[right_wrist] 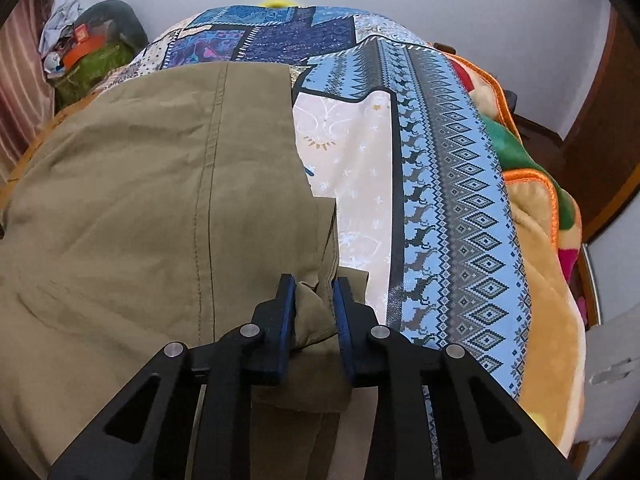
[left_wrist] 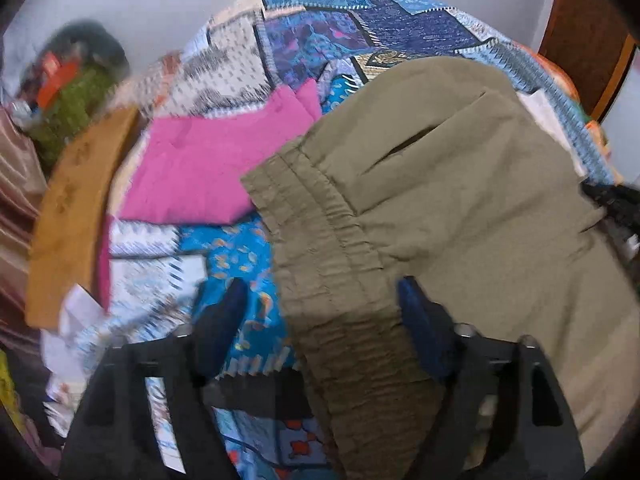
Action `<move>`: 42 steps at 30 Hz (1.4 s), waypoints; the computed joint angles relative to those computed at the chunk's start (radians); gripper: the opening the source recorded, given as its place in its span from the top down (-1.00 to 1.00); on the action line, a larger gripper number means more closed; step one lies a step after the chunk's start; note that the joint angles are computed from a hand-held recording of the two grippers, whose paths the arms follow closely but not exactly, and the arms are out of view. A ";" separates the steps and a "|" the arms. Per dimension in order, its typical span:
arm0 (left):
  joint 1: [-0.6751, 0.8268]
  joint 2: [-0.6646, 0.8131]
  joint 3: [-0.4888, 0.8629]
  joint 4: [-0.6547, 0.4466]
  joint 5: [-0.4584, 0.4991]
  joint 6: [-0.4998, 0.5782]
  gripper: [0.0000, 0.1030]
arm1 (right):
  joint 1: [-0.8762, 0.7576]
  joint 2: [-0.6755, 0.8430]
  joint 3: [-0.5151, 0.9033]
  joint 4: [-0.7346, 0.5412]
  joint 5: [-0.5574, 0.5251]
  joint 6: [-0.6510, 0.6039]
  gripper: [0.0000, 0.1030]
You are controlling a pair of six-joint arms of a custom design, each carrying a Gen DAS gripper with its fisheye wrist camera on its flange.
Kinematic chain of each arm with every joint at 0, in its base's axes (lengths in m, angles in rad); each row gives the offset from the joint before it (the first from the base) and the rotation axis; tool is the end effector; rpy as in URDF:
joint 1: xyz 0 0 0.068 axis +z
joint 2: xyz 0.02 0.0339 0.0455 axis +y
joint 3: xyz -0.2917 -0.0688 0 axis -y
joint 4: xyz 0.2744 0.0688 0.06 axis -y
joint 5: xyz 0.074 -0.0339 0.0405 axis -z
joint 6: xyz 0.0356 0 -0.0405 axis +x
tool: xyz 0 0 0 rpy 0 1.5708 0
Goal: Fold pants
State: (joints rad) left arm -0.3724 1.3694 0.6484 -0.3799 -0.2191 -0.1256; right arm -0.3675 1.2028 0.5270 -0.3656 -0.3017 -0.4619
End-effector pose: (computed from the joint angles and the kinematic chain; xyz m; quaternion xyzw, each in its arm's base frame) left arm 0.2418 -0.0862 0.1663 0.0937 0.9625 0.0460 0.2505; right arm 0.2102 -0.0696 0.1676 -0.0843 0.9513 0.0285 0.2952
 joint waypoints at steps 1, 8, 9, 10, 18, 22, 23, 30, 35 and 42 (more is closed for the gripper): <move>-0.013 -0.010 -0.017 0.027 -0.030 0.020 -0.76 | 0.015 -0.009 -0.003 0.001 0.022 0.007 0.68; 0.032 -0.051 0.043 -0.096 0.038 0.042 -0.76 | 0.036 -0.092 0.022 -0.100 0.103 -0.006 0.55; 0.026 -0.063 0.053 -0.111 0.015 0.052 -0.76 | 0.035 -0.105 0.032 -0.123 0.109 -0.014 0.55; 0.023 -0.076 0.059 -0.120 0.002 0.063 -0.76 | 0.029 -0.119 0.040 -0.145 0.106 -0.022 0.55; 0.084 -0.080 0.146 -0.129 0.001 0.152 -0.79 | 0.018 -0.230 0.150 -0.241 -0.051 0.007 0.06; 0.149 -0.002 0.190 -0.096 0.048 0.142 -0.79 | 0.085 -0.183 0.206 -0.191 -0.051 0.076 0.01; 0.164 0.018 0.200 -0.091 0.068 0.135 -0.79 | 0.105 -0.153 0.221 -0.169 -0.040 0.091 0.01; 0.221 0.209 0.260 -0.028 0.163 0.108 -0.79 | 0.189 0.082 0.291 -0.024 0.049 0.168 0.01; 0.233 0.304 0.282 0.012 0.212 0.127 -0.79 | 0.206 0.252 0.360 0.033 0.054 0.195 0.01; 0.269 0.368 0.300 0.065 0.315 0.118 -0.79 | 0.241 0.456 0.460 0.108 0.033 0.268 0.01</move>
